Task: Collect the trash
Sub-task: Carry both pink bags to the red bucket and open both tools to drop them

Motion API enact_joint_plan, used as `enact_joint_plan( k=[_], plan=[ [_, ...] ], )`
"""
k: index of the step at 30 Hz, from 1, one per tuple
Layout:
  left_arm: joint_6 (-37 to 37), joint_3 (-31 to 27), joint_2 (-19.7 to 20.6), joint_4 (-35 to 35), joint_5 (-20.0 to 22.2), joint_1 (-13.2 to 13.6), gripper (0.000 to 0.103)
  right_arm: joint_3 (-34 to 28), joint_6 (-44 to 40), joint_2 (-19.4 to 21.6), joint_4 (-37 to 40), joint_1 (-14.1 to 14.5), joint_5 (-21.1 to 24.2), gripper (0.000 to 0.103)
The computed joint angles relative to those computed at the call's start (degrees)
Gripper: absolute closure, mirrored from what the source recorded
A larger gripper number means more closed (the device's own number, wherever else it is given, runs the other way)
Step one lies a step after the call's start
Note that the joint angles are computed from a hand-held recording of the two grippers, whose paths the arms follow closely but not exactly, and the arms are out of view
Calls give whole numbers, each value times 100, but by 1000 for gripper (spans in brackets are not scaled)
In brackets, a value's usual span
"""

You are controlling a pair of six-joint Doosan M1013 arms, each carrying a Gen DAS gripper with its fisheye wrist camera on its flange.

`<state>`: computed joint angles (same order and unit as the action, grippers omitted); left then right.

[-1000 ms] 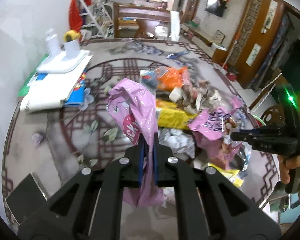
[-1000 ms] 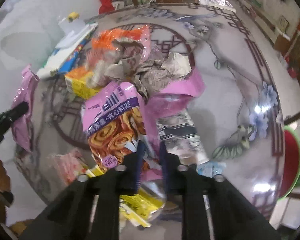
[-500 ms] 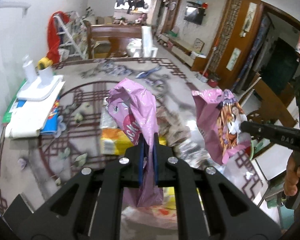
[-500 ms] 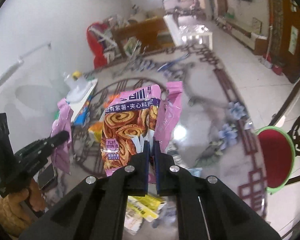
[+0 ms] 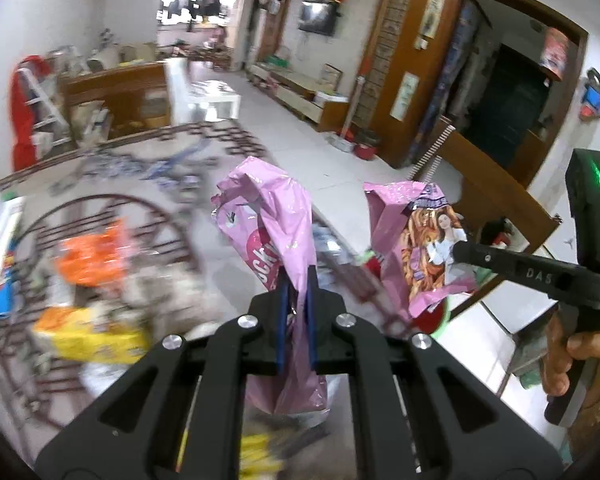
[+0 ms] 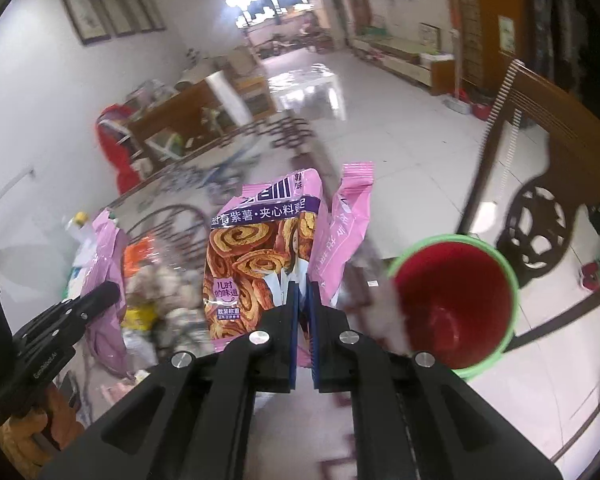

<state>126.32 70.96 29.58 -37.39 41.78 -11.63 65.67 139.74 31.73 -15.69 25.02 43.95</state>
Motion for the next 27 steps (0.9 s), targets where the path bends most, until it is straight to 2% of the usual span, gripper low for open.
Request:
enact_joint_plan(
  k=[7, 15, 16, 17, 18, 20, 21, 22, 27],
  plan=[
    [-443, -640, 461, 151, 377, -486, 95, 693, 105, -326, 156, -444, -103, 98],
    [-436, -1369, 970, 337, 818, -910, 95, 1199, 225, -523, 463, -828, -165, 98],
    [-417, -1443, 1010, 328, 899, -937, 92, 1228, 221, -528, 513, -870, -195, 97],
    [-424, -1507, 1047, 354, 939, -970, 83, 1279, 213, -549, 568, -916, -243, 97],
    [-379, -1551, 1075, 333, 976, -994, 78, 1295, 234, -556, 590, -940, -263, 94],
    [-287, -1610, 1111, 283, 1011, -1014, 54, 1295, 373, -554, 453, -971, -199, 88],
    [-244, -1611, 1108, 253, 988, -1016, 51, 1301, 503, -561, 346, -972, -181, 69],
    [-207, -1597, 1098, 219, 968, -1019, 51, 1325, 617, -577, 257, -987, -208, 57],
    [-510, -1673, 1108, 361, 977, -1010, 51, 1242, 727, -552, -55, -947, -124, 57]
  ],
)
